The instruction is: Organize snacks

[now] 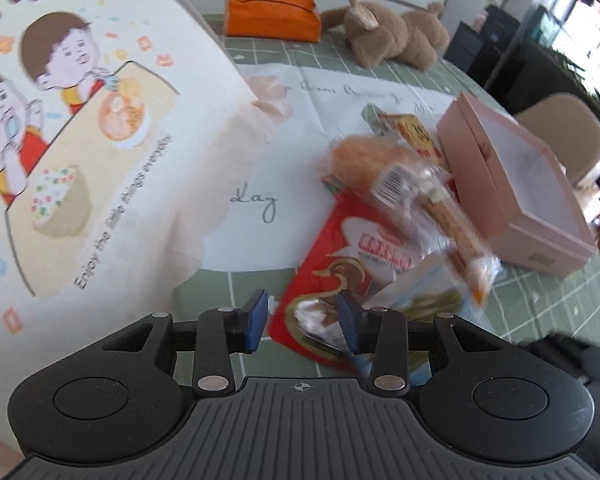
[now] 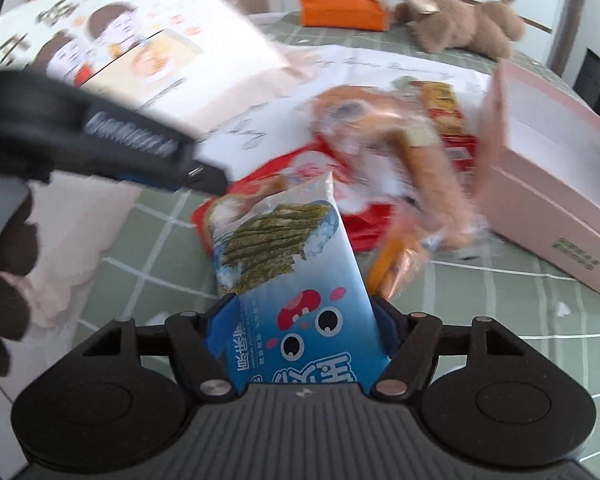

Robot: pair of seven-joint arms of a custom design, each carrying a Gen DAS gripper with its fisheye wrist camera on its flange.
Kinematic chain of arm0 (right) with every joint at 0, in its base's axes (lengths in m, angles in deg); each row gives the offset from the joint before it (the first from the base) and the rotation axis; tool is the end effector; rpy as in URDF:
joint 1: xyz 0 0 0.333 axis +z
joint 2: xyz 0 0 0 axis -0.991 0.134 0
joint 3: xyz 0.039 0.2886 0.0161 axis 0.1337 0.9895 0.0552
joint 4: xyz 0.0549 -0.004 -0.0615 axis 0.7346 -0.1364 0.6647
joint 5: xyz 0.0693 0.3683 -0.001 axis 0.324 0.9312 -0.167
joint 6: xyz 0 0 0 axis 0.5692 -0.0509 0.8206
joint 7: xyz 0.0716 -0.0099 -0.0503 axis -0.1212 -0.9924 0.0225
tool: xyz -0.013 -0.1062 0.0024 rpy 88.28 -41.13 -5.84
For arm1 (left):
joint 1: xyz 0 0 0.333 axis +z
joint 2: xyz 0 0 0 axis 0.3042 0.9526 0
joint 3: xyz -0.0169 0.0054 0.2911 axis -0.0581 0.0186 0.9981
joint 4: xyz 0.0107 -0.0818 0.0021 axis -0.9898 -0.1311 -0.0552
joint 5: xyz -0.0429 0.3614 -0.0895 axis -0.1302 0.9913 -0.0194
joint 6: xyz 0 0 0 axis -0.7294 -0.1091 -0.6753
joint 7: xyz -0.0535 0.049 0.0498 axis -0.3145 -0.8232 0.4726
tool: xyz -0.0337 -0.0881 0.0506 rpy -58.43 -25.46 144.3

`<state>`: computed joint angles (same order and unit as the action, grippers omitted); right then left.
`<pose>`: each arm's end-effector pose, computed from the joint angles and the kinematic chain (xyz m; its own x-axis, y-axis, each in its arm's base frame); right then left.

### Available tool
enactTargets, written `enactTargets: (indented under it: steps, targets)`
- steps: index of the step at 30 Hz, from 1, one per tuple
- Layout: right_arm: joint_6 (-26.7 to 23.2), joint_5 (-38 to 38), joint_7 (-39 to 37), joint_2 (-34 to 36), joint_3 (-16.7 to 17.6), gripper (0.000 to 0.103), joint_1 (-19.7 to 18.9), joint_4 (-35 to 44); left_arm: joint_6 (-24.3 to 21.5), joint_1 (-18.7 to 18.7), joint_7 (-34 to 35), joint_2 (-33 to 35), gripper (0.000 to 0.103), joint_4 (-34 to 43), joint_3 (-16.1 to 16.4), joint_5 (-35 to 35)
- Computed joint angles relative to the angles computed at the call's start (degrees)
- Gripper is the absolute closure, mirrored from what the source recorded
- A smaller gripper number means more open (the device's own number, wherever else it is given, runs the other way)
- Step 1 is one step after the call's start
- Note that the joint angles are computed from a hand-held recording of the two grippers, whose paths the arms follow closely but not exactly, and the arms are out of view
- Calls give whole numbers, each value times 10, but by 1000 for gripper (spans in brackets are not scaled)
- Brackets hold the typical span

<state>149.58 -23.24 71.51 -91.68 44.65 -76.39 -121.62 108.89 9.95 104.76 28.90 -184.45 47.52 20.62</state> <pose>0.4892 0.1103 0.3801 -0.2421 -0.9678 -0.0696 -0.7903 0.2383 -0.5644 0.6318 -0.2587 0.4029 -0.5908 -0.7842 0.1899 -0.7354 0.4266 -0.5265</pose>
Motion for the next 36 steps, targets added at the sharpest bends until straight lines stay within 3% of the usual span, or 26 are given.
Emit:
enactTargets:
  steps: [3,7,11,13,14,16,21,25,27,29,31,32,33,36]
  targets:
    - [28,1,13,-32,-9,32,-17,-41,2,6,30,1,60,-4,-14,-13]
    - [90,75,-63,-88,-38,32,-25,-118,18,6,89,5,60,-7,-32,-29]
    - [71,47,-34,-148,18,32,-111,-174,27,-33,84,23,59,7,-16,16]
    - [42,67,-38,-155,26,32,-129,-183,59,-62,63,27,54,2,5,64]
    - [50,53,-27,-158,39,32,-152,-188,73,-69,57,29,51,-2,9,80]
    - [38,66,-46,-162,36,32,-150,-189,72,-67,43,36,44,3,8,90]
    - [72,121,-106,-162,17,32,-119,-192,65,-55,9,32,43,4,14,101]
    - [90,163,-122,-117,29,32,-113,-150,71,-50,-32,33,43,6,27,117]
    - [88,135,-87,-76,65,32,-145,-106,60,-32,-31,31,48,8,14,100]
    - [63,76,-45,-24,85,39,-165,-48,45,-11,-19,20,49,2,-2,74]
    - [17,-4,0,11,92,63,-164,1,32,10,2,-1,49,-16,-18,37]
    - [-7,-23,-2,18,91,68,-156,17,25,19,13,-12,49,-26,-24,18]
    - [-16,-15,-28,21,84,81,-146,25,10,21,15,-23,49,-33,-22,8]
    - [-4,87,-135,8,55,83,-112,8,-53,22,22,-49,49,-46,-16,-16]
